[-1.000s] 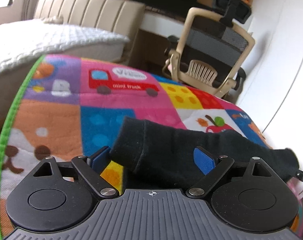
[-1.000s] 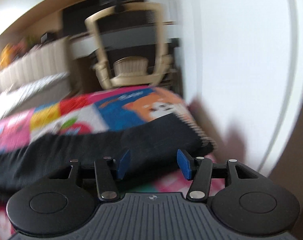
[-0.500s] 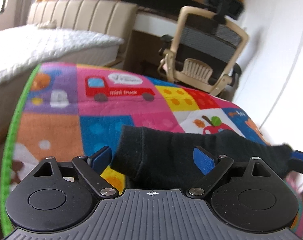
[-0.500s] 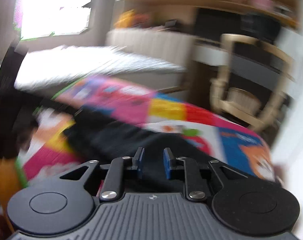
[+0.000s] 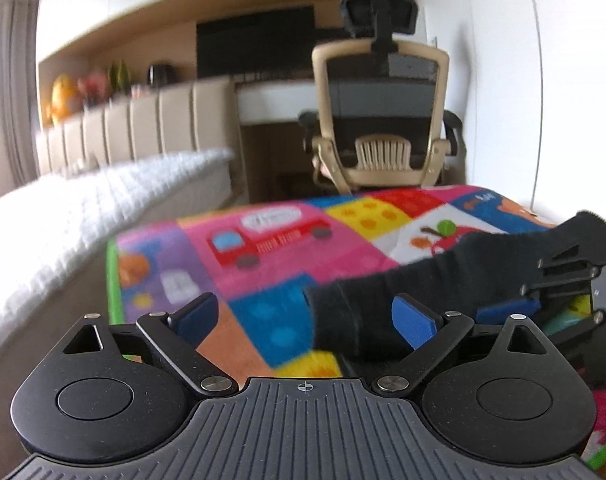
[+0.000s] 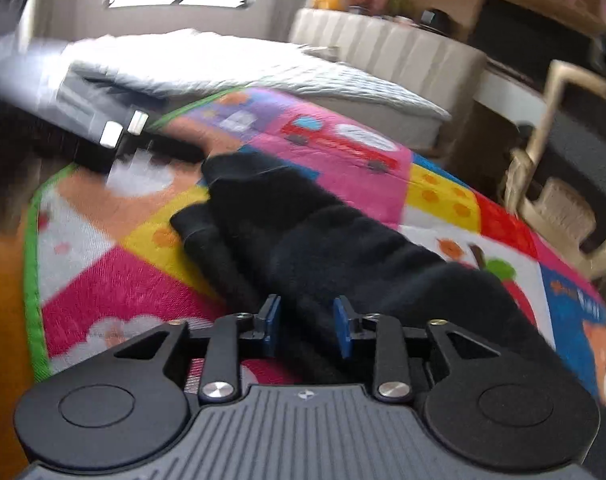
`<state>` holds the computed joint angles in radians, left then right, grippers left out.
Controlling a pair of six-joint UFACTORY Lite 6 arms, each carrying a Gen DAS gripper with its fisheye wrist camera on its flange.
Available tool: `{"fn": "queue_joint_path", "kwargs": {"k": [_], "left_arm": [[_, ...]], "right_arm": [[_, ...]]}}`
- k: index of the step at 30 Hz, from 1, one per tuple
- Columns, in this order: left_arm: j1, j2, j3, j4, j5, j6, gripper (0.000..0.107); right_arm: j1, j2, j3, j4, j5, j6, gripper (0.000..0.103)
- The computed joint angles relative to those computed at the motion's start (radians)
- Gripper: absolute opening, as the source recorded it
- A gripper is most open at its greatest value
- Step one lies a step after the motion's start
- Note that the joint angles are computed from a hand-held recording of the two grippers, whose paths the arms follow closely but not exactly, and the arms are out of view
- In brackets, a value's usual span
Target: Fold clothes
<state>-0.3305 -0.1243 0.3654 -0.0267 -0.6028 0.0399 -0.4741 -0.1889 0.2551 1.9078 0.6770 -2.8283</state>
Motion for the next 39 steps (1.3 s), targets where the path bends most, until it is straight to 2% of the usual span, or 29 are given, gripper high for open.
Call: {"fn": "queue_joint_path", "kwargs": {"k": [2,3,4,7,9,12,14,16,18,20,22,24,27,33,39], "left_arm": [[0.020,0.056,0.023,0.100,-0.001,-0.134,0.097],[0.023,0.081,0.034,0.126,-0.004,-0.178,0.097],[0.027,0.106,0.046,0.152,-0.007,-0.221,0.097],[0.014,0.174,0.087,0.163,-0.008,-0.283,0.097],[-0.009,0.207,0.106,0.118,-0.032,-0.253,0.097],[-0.046,0.252,0.130,0.044,-0.080,-0.193,0.097],[-0.056,0.282,0.148,0.038,-0.119,-0.193,0.097],[-0.073,0.311,0.167,0.007,-0.156,-0.182,0.097],[-0.094,0.339,0.178,-0.030,-0.201,-0.163,0.097],[-0.114,0.366,0.192,-0.068,-0.210,-0.136,0.097],[-0.128,0.370,0.190,-0.093,-0.207,-0.118,0.097],[-0.133,0.364,0.183,-0.100,-0.197,-0.114,0.098],[-0.130,0.364,0.194,-0.089,-0.146,-0.137,0.098],[-0.061,0.304,0.131,0.089,-0.110,-0.310,0.098],[-0.109,0.181,0.003,0.004,-0.109,-0.270,0.098]], "right_arm": [[-0.143,-0.049,-0.004,-0.086,0.061,0.089,0.052],[-0.229,-0.043,0.007,-0.079,0.099,0.098,0.064],[-0.309,-0.025,0.028,-0.081,0.125,0.124,0.068],[-0.516,0.108,0.147,-0.090,0.151,0.268,0.068],[-0.618,0.231,0.254,-0.110,0.139,0.395,0.068],[-0.728,0.392,0.352,-0.205,0.228,0.476,0.068],[-0.730,0.432,0.353,-0.212,0.293,0.440,0.068],[-0.712,0.460,0.344,-0.200,0.353,0.385,0.073],[-0.667,0.485,0.326,-0.145,0.374,0.325,0.080],[-0.639,0.507,0.321,-0.121,0.380,0.305,0.082],[-0.637,0.511,0.315,-0.121,0.380,0.309,0.083],[-0.669,0.514,0.308,-0.130,0.418,0.304,0.089],[-0.683,0.523,0.298,-0.117,0.416,0.308,0.090],[-0.781,0.474,0.235,-0.198,0.435,0.324,0.092],[-0.868,0.450,0.230,-0.325,0.421,0.383,0.092]]}}
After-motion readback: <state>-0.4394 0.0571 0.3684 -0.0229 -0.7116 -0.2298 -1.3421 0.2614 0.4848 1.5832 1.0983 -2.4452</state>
